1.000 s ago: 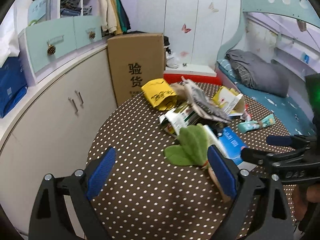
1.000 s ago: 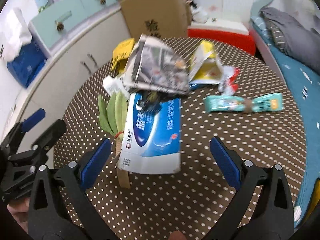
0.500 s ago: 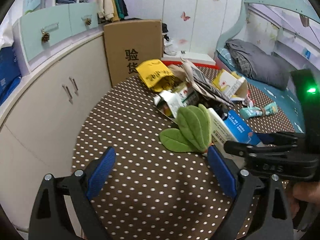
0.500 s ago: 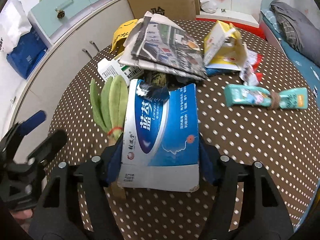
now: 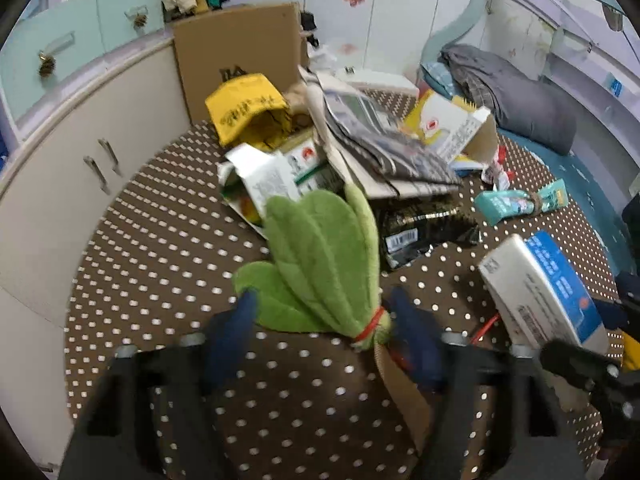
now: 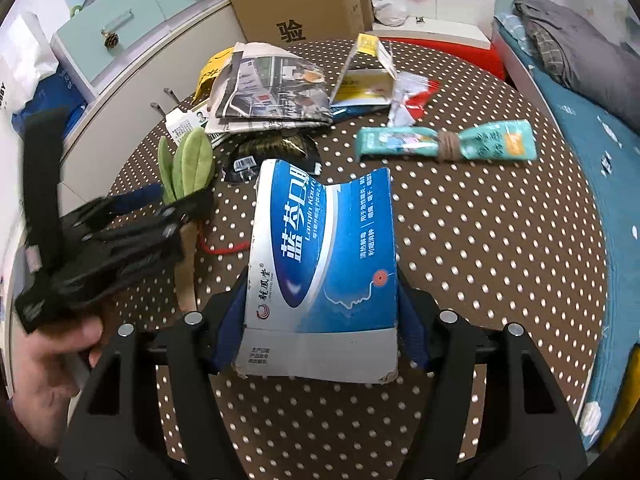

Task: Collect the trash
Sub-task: 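Grasp the blue-white toothpaste box with the right tool while the left tool grasps the green leaf toy, then carry both items to the wastebasket and open both tools to drop them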

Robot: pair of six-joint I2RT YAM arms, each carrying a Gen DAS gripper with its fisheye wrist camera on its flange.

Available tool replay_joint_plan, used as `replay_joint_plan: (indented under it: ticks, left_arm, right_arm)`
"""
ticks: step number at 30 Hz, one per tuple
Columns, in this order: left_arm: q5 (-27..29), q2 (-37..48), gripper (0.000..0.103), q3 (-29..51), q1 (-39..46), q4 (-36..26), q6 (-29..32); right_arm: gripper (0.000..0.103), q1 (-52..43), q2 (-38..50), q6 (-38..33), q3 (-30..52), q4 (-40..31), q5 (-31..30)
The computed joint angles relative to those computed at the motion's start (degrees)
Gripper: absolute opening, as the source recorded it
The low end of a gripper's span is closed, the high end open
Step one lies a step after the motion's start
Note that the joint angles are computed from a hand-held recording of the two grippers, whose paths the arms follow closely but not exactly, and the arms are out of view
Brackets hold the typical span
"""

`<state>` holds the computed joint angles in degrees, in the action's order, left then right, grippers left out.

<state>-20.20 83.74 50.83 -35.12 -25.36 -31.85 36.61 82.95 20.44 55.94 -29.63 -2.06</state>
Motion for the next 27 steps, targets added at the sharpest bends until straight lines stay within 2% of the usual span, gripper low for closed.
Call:
replay_joint_plan:
  ticks: [1, 2, 3, 5, 10, 15, 22, 27]
  left_arm:
    - [0.5, -0.43, 0.048, -0.36, 0.0, 0.72, 0.23]
    - [0.7, -0.84, 0.033, -0.54, 0.04, 0.68, -0.07]
    - [1.14, -1.46, 0.025, -0.97, 0.28, 0.83, -0.31]
    - [2.81, -3.39, 0.02, -2.4, 0.97, 1.23, -1.2]
    - [2.29, -7.59, 0.019, -4.57, -0.02, 0.88, -2.47]
    - [0.05, -9.53, 0.018, -3.24, -3.38, -1.48, -3.72]
    - [-4.28, -8.92, 0.018, 3.16, -9.38, -4.0, -4.18]
    - [-4.93, -5.78, 0.018, 9.76, -11.92, -4.27, -2.32]
  right_arm:
    - [0.065, -0.36, -1.02, 0.13, -0.94, 0.19, -0.36]
    - [0.065, -0.74, -2.06, 0.18, -1.89, 0.3, -0.66]
    - [0.065, -1.58, -2.65, -0.15, -2.29, 0.26, -1.31]
    - [0.064, -2.64, -3.97, 0.0, -3.39, 0.67, -2.07]
    - [0.064, -5.35, -7.18, -0.35, -5.48, 1.22, -2.86]
    - [0.064, -9.16, -10.67, -1.73, -6.33, 1.18, -4.06]
    - [0.065, -14.79, -15.31, -4.65, -5.72, -0.24, -5.78]
    - [0.065, -20.78, -19.21, -7.3, -4.98, -1.65, -8.37]
